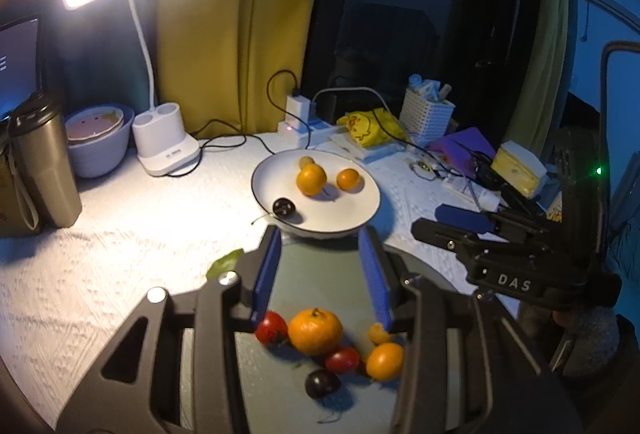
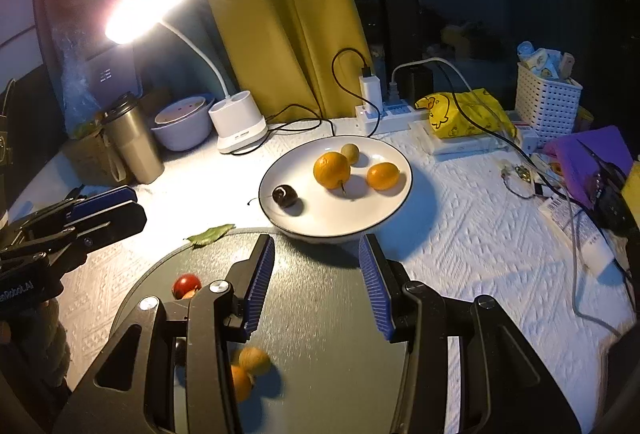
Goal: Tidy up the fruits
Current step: 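Move both open tools back over the cutting board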
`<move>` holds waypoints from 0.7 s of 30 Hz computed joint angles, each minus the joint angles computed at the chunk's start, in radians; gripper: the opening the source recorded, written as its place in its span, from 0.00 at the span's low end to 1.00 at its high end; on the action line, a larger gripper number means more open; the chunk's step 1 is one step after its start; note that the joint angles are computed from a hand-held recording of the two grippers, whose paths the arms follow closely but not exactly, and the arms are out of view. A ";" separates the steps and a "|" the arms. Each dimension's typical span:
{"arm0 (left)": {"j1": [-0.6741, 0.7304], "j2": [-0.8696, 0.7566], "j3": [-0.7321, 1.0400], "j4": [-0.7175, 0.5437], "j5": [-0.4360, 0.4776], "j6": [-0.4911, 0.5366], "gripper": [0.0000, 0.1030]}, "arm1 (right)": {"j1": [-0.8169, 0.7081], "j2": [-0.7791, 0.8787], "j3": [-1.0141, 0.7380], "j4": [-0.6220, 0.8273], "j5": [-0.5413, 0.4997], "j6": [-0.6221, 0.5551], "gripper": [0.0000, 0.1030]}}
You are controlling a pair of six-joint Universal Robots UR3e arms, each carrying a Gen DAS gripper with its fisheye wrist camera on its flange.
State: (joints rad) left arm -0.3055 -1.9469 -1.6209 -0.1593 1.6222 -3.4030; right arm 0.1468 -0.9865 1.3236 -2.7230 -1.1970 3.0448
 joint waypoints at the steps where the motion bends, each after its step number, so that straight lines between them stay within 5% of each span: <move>1: -0.005 0.004 -0.013 0.011 0.004 -0.009 0.41 | -0.001 -0.012 0.018 -0.005 0.001 -0.002 0.45; 21: -0.069 0.058 -0.282 0.148 0.034 -0.109 0.41 | 0.018 -0.165 0.339 -0.104 0.011 -0.044 0.45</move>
State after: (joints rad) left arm -0.3747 -1.8889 -1.9032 -0.0109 1.6560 -3.5115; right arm 0.1653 -1.1520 1.6629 -2.8268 -1.1861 3.0005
